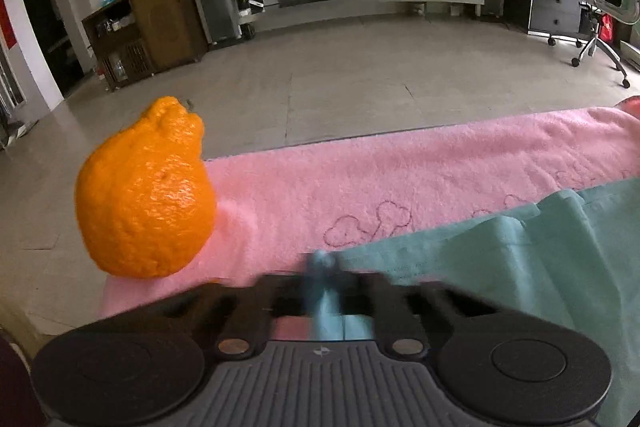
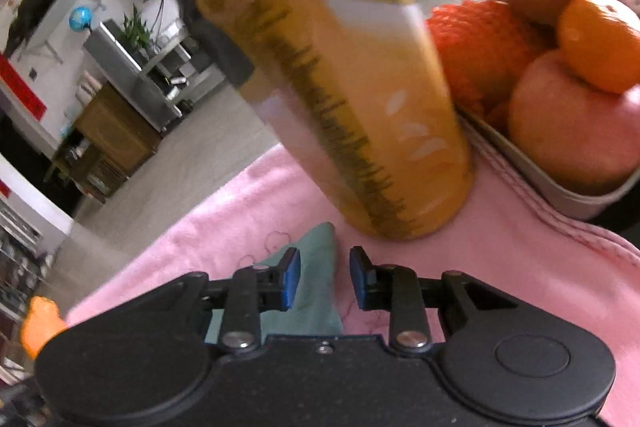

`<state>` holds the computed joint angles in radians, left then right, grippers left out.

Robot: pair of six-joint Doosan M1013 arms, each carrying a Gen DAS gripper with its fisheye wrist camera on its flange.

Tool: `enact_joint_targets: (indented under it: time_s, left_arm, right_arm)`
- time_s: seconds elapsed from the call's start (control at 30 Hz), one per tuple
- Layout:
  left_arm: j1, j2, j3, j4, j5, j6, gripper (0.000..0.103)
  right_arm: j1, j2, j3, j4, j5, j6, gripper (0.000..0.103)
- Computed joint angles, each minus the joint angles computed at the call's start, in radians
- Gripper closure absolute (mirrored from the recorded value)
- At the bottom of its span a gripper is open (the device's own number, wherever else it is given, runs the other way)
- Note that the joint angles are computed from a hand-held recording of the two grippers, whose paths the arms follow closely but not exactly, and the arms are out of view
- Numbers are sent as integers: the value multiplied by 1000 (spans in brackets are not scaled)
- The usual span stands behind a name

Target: Fold clothes

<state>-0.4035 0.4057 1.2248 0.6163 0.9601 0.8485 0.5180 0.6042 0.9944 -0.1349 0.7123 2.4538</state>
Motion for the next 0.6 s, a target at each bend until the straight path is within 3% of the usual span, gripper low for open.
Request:
enact_joint_targets:
  time_s: [0.1,0.13,0.33,0.6]
  left_arm:
    - [-2,-1,5,54,18,-87,101]
    - [-2,-6,9,73,29,-127,101]
    - [-15,-26,17,133,46,-165,101]
    - [-74,-107,37,262,55,-251,101]
  right_arm:
    - [11,13,-15,-62,1,52,81]
    - [13,14,-18,-78,0,65,100]
    - [33,2,-12,-212,-21,145,100]
    - [37,-99,63,-201,-75,125,100]
